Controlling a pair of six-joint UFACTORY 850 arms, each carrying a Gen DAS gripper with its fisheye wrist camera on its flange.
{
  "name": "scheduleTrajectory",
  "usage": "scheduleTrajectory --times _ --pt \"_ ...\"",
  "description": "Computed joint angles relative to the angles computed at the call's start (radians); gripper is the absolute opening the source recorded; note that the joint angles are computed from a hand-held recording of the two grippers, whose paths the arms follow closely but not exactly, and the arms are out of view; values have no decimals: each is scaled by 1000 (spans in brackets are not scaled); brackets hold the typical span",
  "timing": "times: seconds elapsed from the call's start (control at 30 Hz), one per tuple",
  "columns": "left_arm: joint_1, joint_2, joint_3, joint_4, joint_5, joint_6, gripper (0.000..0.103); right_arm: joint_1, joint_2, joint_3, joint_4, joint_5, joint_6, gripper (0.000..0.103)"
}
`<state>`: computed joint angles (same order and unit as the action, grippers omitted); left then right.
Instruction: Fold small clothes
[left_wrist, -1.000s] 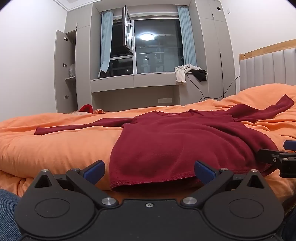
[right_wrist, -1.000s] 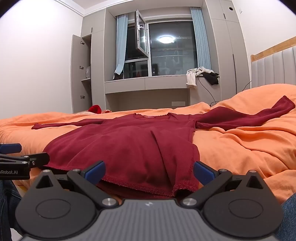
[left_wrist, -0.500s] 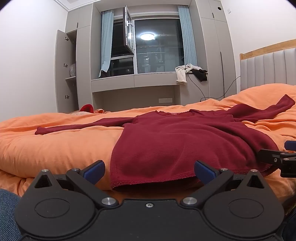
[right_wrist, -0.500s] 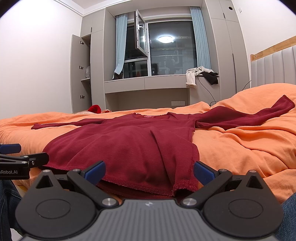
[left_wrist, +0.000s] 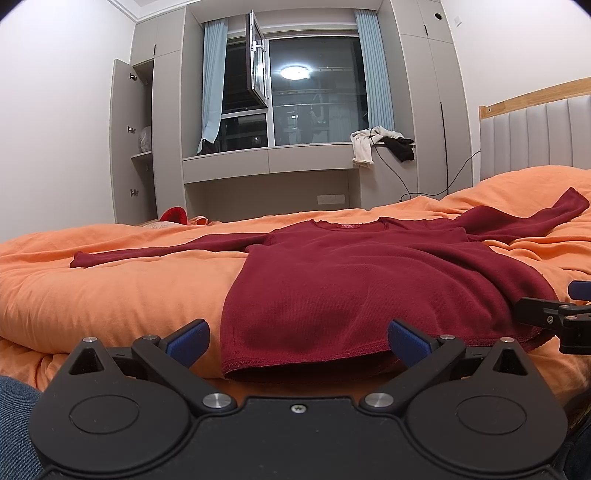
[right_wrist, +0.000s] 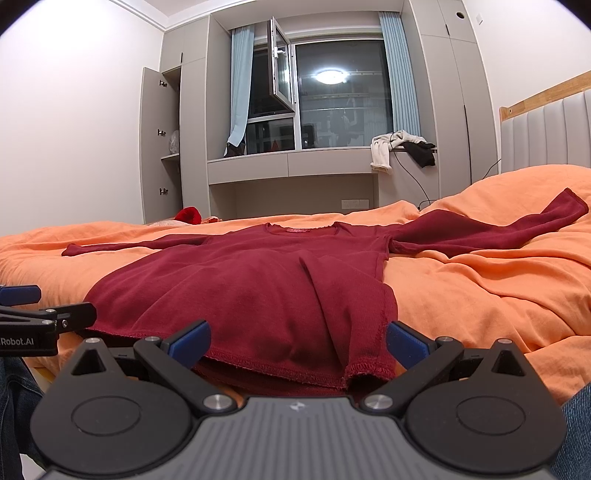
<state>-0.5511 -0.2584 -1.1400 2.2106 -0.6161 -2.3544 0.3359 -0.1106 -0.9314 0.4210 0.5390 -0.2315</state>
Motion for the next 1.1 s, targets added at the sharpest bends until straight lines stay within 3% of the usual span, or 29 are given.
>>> scheduleTrajectory --times 1.1 --pt "2 -2 0 5 2 -4 102 5 1 -2 16 -7 -14 103"
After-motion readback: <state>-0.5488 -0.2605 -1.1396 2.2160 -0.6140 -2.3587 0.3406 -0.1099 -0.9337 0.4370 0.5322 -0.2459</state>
